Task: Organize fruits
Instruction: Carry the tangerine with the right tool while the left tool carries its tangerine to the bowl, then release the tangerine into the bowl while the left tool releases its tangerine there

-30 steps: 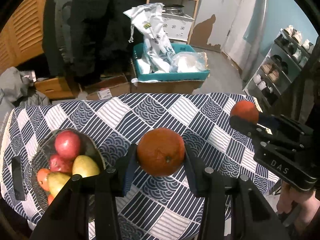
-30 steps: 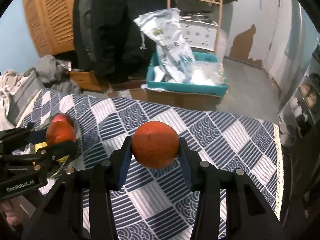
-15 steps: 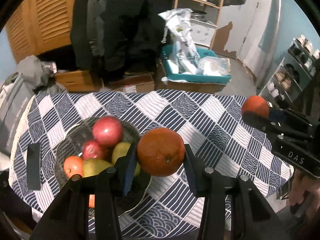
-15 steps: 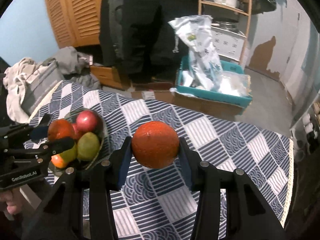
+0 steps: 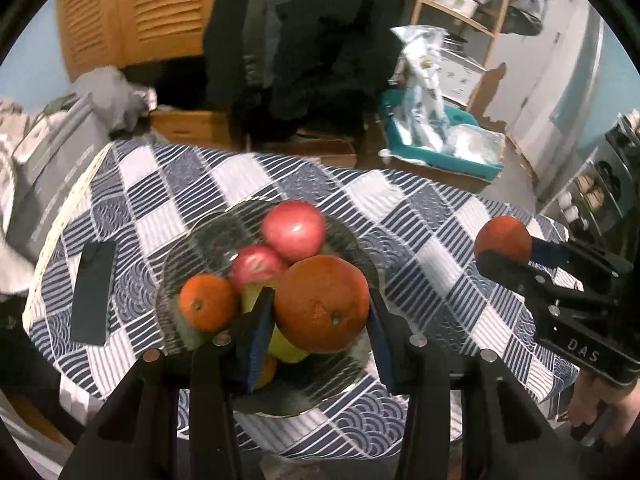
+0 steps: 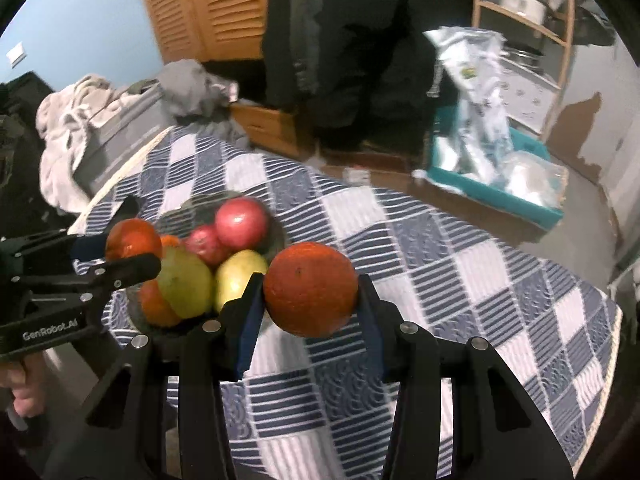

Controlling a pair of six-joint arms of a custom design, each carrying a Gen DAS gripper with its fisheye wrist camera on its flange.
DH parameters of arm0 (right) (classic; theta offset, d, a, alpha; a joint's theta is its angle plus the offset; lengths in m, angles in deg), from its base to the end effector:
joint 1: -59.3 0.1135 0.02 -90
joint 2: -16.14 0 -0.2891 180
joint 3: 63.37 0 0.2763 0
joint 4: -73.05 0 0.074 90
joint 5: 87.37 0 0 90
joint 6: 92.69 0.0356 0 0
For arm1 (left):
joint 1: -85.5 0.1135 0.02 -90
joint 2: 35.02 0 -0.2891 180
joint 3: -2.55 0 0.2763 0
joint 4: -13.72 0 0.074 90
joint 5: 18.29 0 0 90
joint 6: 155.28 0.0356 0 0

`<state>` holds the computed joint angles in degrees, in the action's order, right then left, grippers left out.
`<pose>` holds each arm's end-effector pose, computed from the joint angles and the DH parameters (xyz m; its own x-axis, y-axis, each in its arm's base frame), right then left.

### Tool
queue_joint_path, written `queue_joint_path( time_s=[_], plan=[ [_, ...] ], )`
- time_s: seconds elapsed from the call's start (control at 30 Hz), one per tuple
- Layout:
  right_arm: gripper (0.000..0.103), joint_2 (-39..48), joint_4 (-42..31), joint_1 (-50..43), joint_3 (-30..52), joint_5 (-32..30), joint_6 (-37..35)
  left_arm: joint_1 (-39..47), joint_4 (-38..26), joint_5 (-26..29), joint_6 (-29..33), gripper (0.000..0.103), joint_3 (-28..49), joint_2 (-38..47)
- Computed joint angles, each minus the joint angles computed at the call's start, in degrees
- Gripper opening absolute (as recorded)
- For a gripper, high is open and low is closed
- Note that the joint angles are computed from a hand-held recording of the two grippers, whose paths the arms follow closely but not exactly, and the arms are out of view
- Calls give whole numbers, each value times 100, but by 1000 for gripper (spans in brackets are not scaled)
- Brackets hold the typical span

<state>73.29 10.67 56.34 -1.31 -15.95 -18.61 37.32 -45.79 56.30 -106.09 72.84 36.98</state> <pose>0.1967 0.0012 0.2892 -0.7762 -0.2202 -0.5908 -0.3484 0.9308 0.1108 0.1797 -0.1867 0.2853 -0.8561 0.0120 -0.5166 0.0973 0.9856 -0.1384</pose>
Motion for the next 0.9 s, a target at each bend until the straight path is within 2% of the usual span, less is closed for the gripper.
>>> queue_joint_path(
  time_s=[0.37, 0.73, 0.9],
  plan=[
    [44, 489, 544, 1491, -361, 422, 861, 888, 192, 320, 157, 45, -982, -541],
    [44, 924, 780, 2248, -535, 612, 1256, 1553, 490, 839, 381, 46, -1383, -395],
    [45, 1090, 812, 2365, -535, 575, 1323, 1657, 509, 908, 400, 46, -1394, -354]
  ],
)
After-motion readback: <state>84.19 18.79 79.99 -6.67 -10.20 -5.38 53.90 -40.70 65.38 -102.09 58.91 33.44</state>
